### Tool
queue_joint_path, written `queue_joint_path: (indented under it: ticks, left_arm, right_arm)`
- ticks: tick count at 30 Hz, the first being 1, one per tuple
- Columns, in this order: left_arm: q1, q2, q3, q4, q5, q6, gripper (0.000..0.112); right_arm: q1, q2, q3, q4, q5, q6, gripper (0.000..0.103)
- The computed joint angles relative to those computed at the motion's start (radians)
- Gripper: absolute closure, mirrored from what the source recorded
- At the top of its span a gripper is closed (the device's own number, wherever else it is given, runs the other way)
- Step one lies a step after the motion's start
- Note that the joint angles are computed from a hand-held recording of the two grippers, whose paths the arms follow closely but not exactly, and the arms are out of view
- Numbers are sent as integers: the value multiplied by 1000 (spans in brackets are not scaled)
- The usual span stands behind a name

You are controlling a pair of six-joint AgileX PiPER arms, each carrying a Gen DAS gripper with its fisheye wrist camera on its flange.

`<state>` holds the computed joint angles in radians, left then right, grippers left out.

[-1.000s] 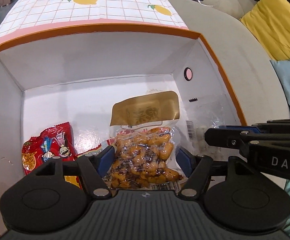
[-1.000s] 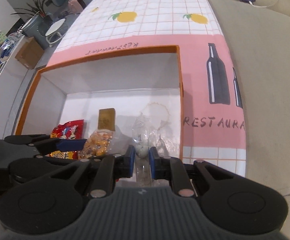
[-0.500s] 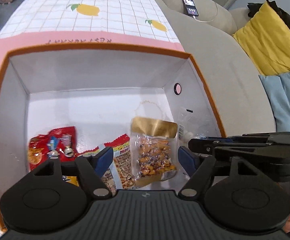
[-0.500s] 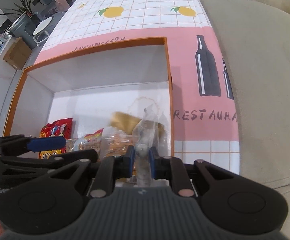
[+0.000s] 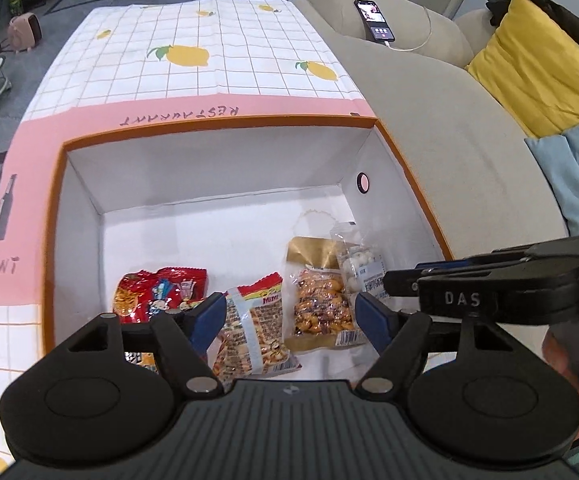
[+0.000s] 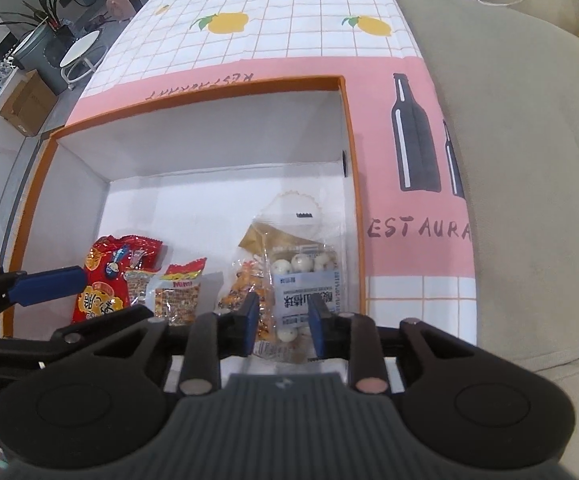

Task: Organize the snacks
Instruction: 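Withdraw both tools from the box back toward the remaining snacks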

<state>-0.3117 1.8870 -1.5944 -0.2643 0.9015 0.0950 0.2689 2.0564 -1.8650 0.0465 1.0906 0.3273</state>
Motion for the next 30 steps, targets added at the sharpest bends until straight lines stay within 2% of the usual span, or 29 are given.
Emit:
queue_joint_path:
  ticks: [4, 8, 18, 20, 26, 30]
  left_arm:
    - [-12, -53, 34, 43, 1, -19, 26]
    - [-42, -154, 115, 112, -34, -52, 26]
    - [-108, -509, 402, 246, -168, -154, 26]
    - [-113, -577, 457, 255, -179, -175, 26]
    - [-130, -751, 628, 306, -206, -298, 26]
    - [-136, -848, 742, 359, -224, -397, 26]
  right_arm:
    - [8, -50, 28, -10, 1, 15, 72]
    - [23, -134, 102, -22, -26, 29, 69]
    - [133, -502, 508, -140, -231, 168, 56]
    - [174, -583, 602, -191, -276, 239, 52]
    - [345, -789, 852, -440, -371, 581, 49]
    - [544, -875, 974, -729, -335, 931, 46]
